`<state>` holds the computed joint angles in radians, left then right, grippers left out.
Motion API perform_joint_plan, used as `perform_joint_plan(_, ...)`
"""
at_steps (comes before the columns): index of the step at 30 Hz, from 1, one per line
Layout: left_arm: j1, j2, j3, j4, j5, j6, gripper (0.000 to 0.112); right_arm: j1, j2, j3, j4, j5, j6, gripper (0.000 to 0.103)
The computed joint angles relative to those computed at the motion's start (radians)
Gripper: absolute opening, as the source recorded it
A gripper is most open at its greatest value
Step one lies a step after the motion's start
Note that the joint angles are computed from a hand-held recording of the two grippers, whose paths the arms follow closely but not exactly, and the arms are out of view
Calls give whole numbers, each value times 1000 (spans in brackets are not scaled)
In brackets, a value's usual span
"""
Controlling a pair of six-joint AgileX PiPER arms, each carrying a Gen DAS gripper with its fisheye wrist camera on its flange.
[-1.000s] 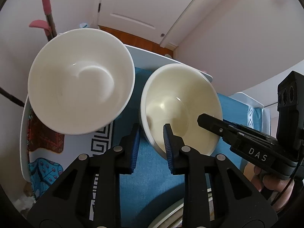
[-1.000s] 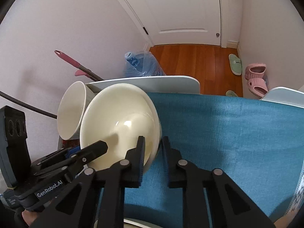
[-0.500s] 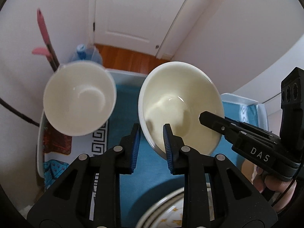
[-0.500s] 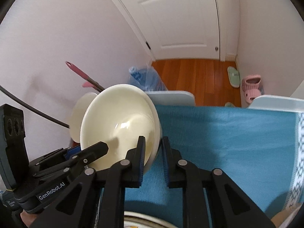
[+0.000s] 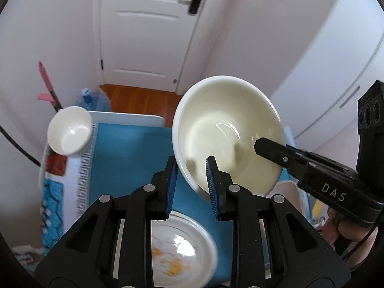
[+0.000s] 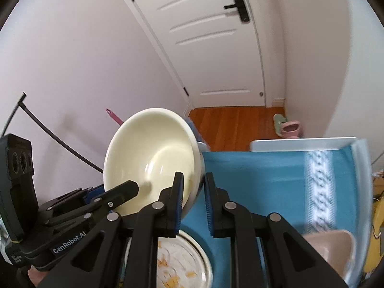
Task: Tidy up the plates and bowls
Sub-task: 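Carry the cream bowl with both tools and lower it into the beige basin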
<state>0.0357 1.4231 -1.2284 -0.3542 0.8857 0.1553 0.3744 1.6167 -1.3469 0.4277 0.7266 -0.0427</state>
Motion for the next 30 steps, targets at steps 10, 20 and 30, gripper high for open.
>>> perform_joint_plan(10,-444,-53,97,193,-101,-425,22,-368,-302,286,133,148,-316,16)
perform_joint_plan(20,-704,99,117,313,-174,-630,22,-685,-323,449,201,226,-576,16)
perform_joint_plan(30,-745,241,114,343,-161,-657,22,-720,-205,568,213,140,-701,16)
